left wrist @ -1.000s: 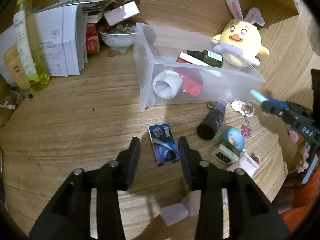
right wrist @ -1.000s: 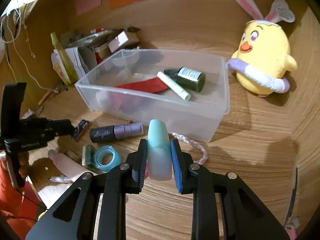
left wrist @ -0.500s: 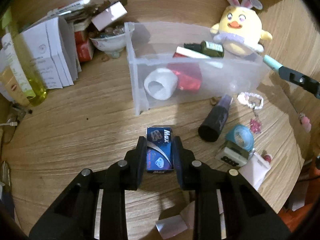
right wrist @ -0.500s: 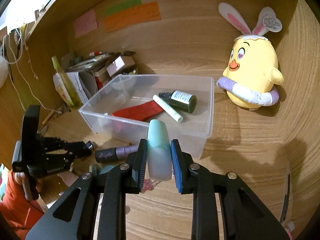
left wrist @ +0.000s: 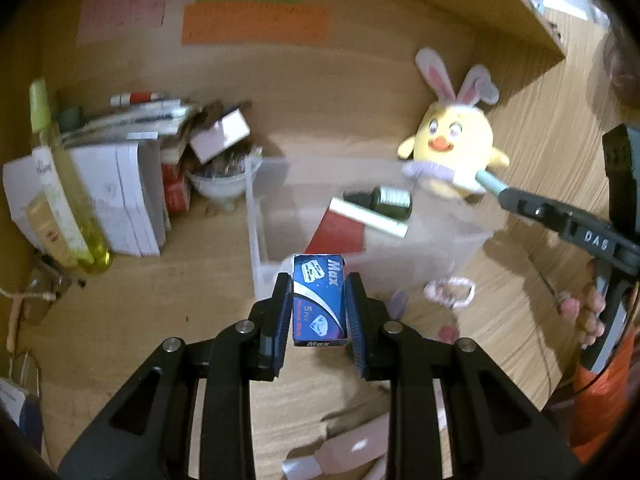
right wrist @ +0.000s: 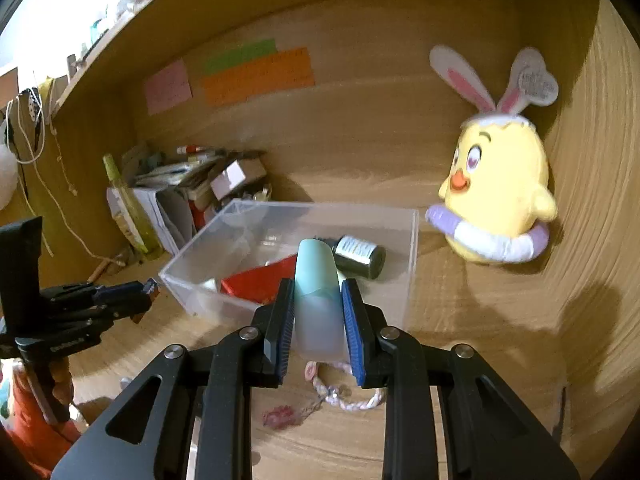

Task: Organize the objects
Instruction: 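Carry the blue box and teal tube over the clear bin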

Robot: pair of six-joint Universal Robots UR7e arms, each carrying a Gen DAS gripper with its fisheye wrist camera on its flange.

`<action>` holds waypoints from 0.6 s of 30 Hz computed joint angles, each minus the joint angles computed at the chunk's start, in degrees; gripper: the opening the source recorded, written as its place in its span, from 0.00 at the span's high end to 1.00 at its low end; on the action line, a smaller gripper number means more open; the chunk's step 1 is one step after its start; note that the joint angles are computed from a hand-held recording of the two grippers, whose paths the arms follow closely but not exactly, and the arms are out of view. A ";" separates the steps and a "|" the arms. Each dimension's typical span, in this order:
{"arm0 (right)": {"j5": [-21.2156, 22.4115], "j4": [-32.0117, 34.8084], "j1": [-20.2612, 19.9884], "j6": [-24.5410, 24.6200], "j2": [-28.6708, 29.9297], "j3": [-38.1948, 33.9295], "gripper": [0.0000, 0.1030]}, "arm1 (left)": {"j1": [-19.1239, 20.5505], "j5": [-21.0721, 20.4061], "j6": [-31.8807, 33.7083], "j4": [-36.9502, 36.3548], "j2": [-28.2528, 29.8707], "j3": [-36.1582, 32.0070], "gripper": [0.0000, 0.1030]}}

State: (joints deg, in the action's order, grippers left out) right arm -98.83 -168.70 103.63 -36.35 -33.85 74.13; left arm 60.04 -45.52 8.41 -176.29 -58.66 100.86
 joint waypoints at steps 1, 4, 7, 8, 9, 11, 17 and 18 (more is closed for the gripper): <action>0.15 -0.20 0.05 -0.12 0.02 -0.20 0.79 | -0.01 -0.36 0.53 -0.38 0.29 -0.74 0.74; 0.30 -0.26 0.25 -0.60 0.66 -1.51 0.79 | -0.03 -1.03 1.27 -1.09 0.94 -2.11 0.74; 0.27 0.34 0.33 -0.92 1.48 -3.06 0.79 | 0.27 -1.46 2.02 -1.90 2.05 -4.08 0.74; 0.34 0.90 0.35 -0.91 1.94 -3.94 0.79 | 0.31 -1.53 1.93 -1.70 2.18 -4.42 0.74; 0.36 1.34 0.38 -0.91 2.31 -4.60 0.79 | 0.49 -1.54 1.81 -1.32 2.61 -5.31 0.74; 0.15 1.95 0.47 -1.02 3.08 -5.84 0.79 | 0.67 -1.54 1.83 -0.81 3.22 -6.45 0.74; -0.51 5.00 0.81 -1.30 6.10 -11.03 0.79 | 1.33 -1.79 1.65 1.10 4.97 -9.67 0.74; -0.68 5.59 0.86 -1.45 6.67 -11.99 0.79 | 1.49 -1.95 1.59 1.53 5.30 -10.27 0.74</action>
